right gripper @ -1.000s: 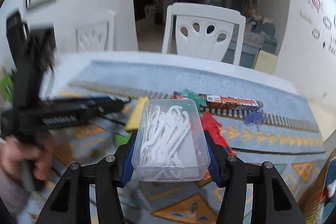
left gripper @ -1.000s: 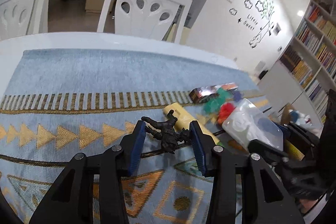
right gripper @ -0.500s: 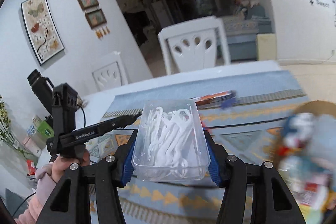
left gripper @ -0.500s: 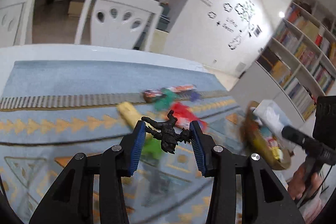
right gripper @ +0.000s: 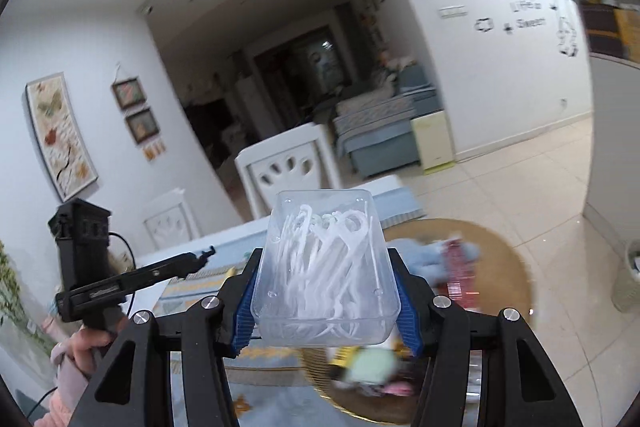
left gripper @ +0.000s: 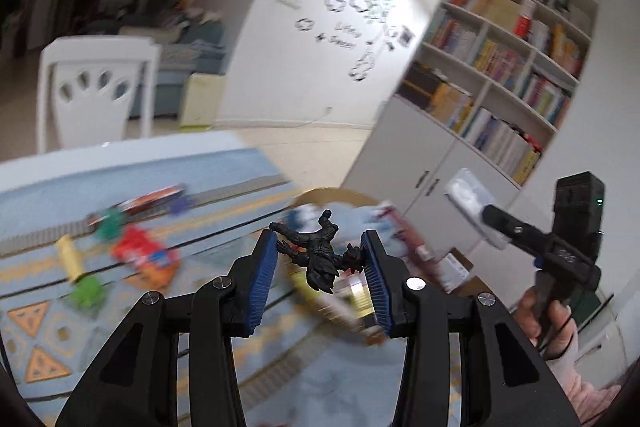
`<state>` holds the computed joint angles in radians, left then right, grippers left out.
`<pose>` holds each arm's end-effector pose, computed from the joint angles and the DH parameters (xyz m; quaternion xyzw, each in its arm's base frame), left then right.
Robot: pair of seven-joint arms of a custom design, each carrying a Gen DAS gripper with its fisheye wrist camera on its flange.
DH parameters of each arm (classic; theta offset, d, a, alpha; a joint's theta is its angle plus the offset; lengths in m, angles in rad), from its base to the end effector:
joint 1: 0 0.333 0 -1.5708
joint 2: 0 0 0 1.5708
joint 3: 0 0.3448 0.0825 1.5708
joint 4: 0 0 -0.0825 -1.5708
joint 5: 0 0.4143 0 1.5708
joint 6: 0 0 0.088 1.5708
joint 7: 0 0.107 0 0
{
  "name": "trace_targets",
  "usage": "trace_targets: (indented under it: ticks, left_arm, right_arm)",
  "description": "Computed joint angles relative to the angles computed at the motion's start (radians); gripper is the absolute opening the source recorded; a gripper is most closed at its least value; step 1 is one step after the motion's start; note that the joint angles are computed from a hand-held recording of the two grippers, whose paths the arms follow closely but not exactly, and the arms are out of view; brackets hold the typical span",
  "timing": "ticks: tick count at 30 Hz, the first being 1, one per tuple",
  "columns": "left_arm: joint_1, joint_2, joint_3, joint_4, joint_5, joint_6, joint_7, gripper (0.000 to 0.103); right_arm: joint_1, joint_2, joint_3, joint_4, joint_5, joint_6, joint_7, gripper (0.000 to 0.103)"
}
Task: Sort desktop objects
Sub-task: 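Carry the figure in the left gripper while the right gripper carries the floss box into the basket, then open both grippers to release the items and move back over the table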
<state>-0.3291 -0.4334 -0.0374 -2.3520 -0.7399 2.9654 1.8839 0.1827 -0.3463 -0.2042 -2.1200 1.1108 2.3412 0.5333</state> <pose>0.4618 -0.1314 0.6234 -0.5962 0.6117 -0.4952 0.1585 0.5184 -0.0126 0.6449 -0.7020 0.4612 -0.0911 0.5349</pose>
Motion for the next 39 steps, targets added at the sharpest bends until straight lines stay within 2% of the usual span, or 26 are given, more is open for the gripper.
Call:
trace_targets:
  ticks: [2, 5, 13, 17, 20, 21, 22, 25, 26, 31, 39]
  left_arm:
    - [-0.029, 0.036, -0.014, 0.032, -0.012, 0.033, 0.003, 0.040]
    - [-0.069, 0.112, -0.018, 0.100, -0.044, 0.026, 0.018, 0.040]
    - [-0.016, 0.269, -0.123, 0.210, 0.012, -0.016, -0.042, 0.041]
    - [0.001, 0.302, -0.146, 0.214, 0.022, 0.020, -0.068, 0.044]
    - [0.000, 0.316, -0.136, 0.224, -0.038, 0.001, -0.046, 0.047]
    - [-0.006, 0.317, -0.124, 0.227, -0.096, -0.015, -0.008, 0.047]
    - [-0.010, 0.316, -0.114, 0.229, -0.159, -0.035, 0.042, 0.049]
    - [0.002, 0.306, -0.120, 0.218, -0.223, -0.049, 0.101, 0.050]
    - [0.007, 0.301, -0.124, 0.211, -0.227, -0.050, 0.108, 0.050]
    - [0.019, 0.287, -0.131, 0.194, -0.223, -0.056, 0.104, 0.050]
    - [0.023, 0.201, -0.119, 0.110, -0.193, -0.036, 0.064, 0.050]
  right_arm:
    - [-0.017, 0.009, -0.010, 0.005, -0.013, 0.010, 0.005, 0.056]
    - [-0.039, 0.025, -0.024, 0.011, -0.038, 0.006, 0.009, 0.056]
    - [-0.097, 0.113, -0.037, 0.055, -0.027, -0.028, 0.012, 0.056]
    - [-0.137, 0.188, -0.011, 0.108, -0.021, -0.039, 0.042, 0.056]
    - [-0.165, 0.247, 0.013, 0.150, -0.026, -0.076, 0.059, 0.056]
    - [-0.175, 0.266, 0.023, 0.164, -0.039, -0.087, 0.079, 0.056]
    - [-0.187, 0.285, 0.031, 0.178, -0.052, -0.100, 0.111, 0.058]
    - [-0.230, 0.324, 0.040, 0.209, -0.001, -0.194, 0.169, 0.068]
    - [-0.242, 0.322, 0.045, 0.205, 0.017, -0.196, 0.175, 0.071]
    - [-0.261, 0.287, 0.061, 0.185, 0.020, -0.175, 0.163, 0.071]
    - [-0.221, 0.191, 0.056, 0.130, 0.000, -0.172, 0.142, 0.071]
